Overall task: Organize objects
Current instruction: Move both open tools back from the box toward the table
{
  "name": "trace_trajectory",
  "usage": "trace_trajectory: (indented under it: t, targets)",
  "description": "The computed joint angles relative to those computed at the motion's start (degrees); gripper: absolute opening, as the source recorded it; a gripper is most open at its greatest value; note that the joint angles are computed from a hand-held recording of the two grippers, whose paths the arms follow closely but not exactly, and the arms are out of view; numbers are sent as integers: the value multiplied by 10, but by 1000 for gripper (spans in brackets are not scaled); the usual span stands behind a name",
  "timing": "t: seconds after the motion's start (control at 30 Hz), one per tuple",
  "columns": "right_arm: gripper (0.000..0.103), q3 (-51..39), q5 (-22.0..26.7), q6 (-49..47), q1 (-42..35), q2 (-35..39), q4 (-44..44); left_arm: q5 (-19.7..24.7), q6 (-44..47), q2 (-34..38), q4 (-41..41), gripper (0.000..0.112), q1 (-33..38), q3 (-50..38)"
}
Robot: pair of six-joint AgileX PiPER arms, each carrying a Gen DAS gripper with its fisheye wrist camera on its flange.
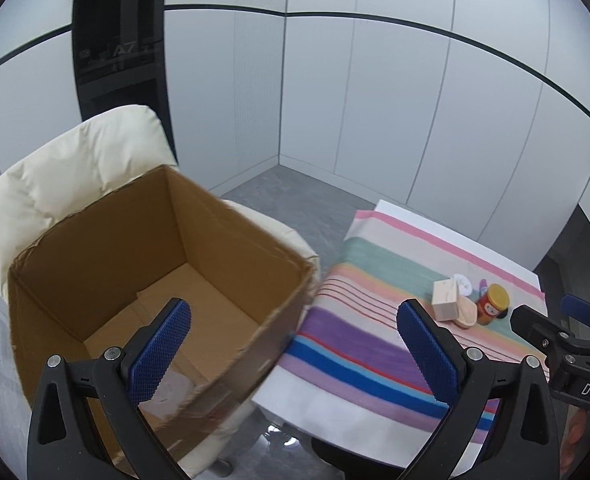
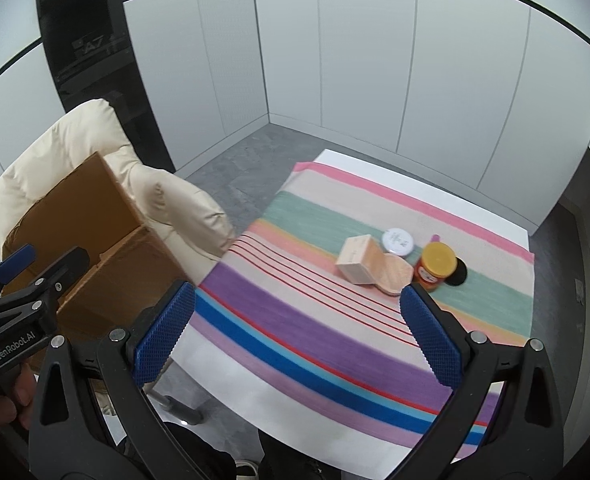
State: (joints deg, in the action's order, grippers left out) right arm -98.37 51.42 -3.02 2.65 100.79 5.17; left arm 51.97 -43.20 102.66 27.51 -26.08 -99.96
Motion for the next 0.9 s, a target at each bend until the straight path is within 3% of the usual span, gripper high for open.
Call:
trace_trajectory:
  t: [0.57,0.9]
  targets:
    - [103,38,3,-56,-109,-27,39,47,29,103,-21,103,-67,-146]
    - [103,57,6,-88,-178,-36,56,101,57,188,-35,103,-107,-279]
